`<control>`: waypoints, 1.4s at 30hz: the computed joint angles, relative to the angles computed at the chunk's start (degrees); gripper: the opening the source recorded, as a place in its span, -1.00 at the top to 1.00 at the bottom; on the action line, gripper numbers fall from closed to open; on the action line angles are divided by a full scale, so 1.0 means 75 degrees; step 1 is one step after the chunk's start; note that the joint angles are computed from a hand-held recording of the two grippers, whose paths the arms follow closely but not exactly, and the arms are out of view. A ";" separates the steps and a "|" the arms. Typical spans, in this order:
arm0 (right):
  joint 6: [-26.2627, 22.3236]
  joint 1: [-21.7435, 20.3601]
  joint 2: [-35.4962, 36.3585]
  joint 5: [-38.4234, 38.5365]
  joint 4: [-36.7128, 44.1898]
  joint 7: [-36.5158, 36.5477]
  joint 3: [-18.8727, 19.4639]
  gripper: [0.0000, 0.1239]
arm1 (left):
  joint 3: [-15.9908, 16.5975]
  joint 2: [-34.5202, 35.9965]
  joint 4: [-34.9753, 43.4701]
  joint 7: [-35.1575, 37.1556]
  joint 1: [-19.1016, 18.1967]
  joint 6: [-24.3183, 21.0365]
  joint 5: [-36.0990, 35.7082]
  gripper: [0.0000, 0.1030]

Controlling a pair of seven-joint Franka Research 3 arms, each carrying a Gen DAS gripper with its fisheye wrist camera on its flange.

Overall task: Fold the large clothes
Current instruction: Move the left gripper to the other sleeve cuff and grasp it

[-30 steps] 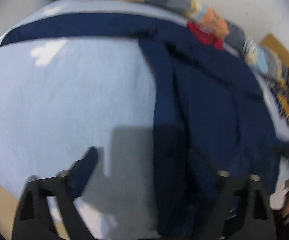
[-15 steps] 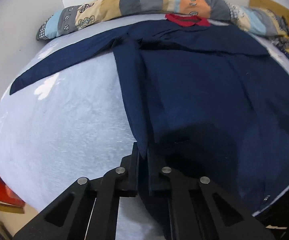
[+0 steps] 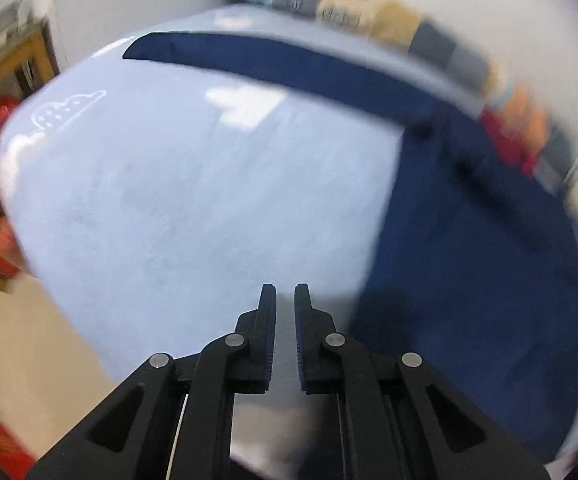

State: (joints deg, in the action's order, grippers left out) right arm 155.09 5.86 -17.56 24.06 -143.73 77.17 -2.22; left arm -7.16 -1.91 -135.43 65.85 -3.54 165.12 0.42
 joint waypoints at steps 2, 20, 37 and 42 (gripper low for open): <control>-0.0407 -0.0073 0.0294 -0.0236 0.0146 0.0179 0.0071 -0.13 | 0.0013 -0.0094 -0.0079 0.0887 -0.0200 0.0563 -0.1012 0.09; 0.0168 -0.0212 0.0107 -0.1543 0.0044 0.0882 0.0228 -0.26 | -0.0532 0.0779 0.1806 0.3768 -0.0114 0.0019 -0.3791 -0.59; -0.0131 0.0109 0.0252 -0.0728 0.0228 0.0040 0.0225 -0.26 | -0.1275 0.4247 0.5551 0.2829 0.3185 -0.0262 -0.5035 -0.12; -0.0277 0.0122 0.0729 -0.0842 0.0481 0.0107 0.0256 -0.26 | -0.2220 0.5802 0.7026 0.3240 0.4121 0.0017 -0.5825 0.01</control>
